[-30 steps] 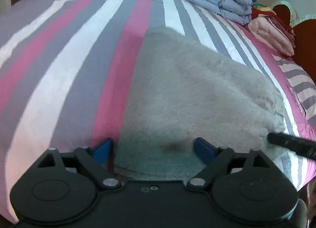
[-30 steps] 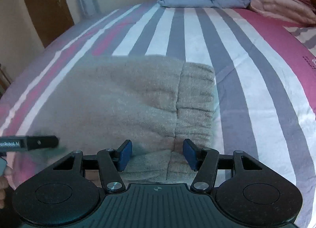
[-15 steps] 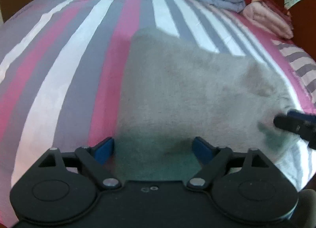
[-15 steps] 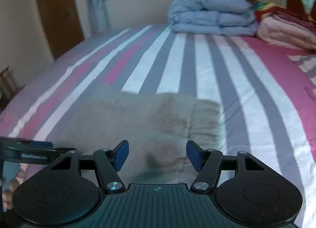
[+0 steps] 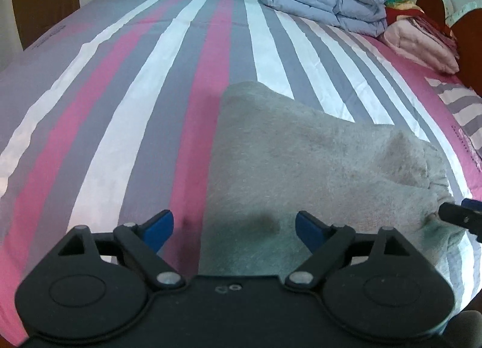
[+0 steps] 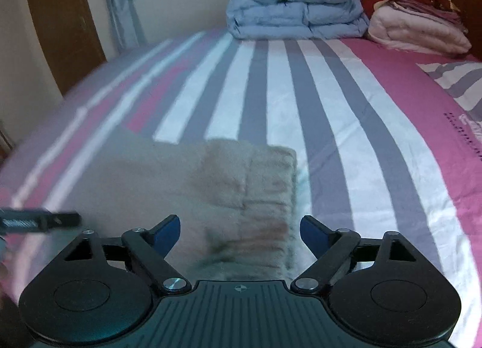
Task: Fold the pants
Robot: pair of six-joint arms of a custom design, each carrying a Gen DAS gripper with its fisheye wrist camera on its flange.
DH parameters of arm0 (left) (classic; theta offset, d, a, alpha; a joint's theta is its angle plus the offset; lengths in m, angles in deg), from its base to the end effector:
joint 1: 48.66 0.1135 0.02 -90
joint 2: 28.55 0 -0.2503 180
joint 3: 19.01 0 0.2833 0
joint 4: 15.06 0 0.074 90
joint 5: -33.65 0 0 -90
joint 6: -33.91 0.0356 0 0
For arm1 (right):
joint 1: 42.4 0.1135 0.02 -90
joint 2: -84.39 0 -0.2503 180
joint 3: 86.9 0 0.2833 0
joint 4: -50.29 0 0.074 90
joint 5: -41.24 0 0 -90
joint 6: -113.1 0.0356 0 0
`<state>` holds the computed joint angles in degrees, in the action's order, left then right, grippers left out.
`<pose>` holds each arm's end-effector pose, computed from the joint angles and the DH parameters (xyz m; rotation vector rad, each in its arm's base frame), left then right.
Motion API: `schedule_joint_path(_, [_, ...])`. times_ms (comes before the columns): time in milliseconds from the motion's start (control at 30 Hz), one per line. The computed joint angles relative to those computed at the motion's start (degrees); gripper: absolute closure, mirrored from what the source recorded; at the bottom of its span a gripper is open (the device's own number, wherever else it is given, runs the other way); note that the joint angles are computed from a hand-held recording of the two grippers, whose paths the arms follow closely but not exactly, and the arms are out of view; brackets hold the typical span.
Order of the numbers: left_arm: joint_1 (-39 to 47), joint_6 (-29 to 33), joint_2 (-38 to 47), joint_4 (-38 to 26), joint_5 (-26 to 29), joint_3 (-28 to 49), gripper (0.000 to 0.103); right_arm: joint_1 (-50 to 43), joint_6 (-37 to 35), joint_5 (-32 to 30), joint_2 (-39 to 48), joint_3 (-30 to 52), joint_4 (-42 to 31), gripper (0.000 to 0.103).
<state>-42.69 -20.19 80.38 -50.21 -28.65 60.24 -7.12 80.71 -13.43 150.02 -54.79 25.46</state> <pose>0.3918 0.0243 0.1145 0.7908 2.4172 -0.3822 0.1809 0.1027 0.0973 0.6573 2.2445 -0.0327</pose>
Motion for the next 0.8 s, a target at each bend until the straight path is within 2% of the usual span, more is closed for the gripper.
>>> schedule_joint_path(100, [-0.94,-0.61,1.30,0.28,-1.38,1.22,0.022,-4.63,0.48,-4.62,1.38,-2.29,3.57,0.012])
schedule_joint_path(267, [-1.39,-0.99,3.39,1.46,-2.76,2.92,0.022,-13.64,-0.86,-14.64,-2.40,-7.62,9.29,0.011])
schedule_joint_path(367, [-1.70,-1.23,5.25,1.94,-3.30,4.47,0.021,-20.39,-0.78,-23.03,-3.62,-11.06,15.36,0.011])
schedule_joint_path(533, [-1.87,-1.75,8.71,1.56,-2.82,7.68,0.011,-28.11,-3.25,-32.74,3.11,-12.36,26.47,0.011])
schedule_joint_path(600, [-1.70,-2.71,11.07,-0.75,-2.65,10.42,0.010,-29.77,-3.89,-35.35,7.05,-12.09,30.87,0.011])
schedule_joint_path(700, [-0.70,-4.00,16.54,-8.70,0.36,17.62,0.010,-30.44,-4.99,-38.60,12.86,-11.11,36.33,0.011])
schedule_joint_path(767, [-0.19,-3.24,19.03,-11.98,2.25,20.80,0.012,-29.79,-5.64,-40.21,15.23,-10.31,38.58,0.011])
schedule_joint_path(800, [-0.01,-2.27,20.05,-14.01,3.38,22.33,0.019,-29.07,-6.45,-39.82,16.11,-9.54,38.25,0.011])
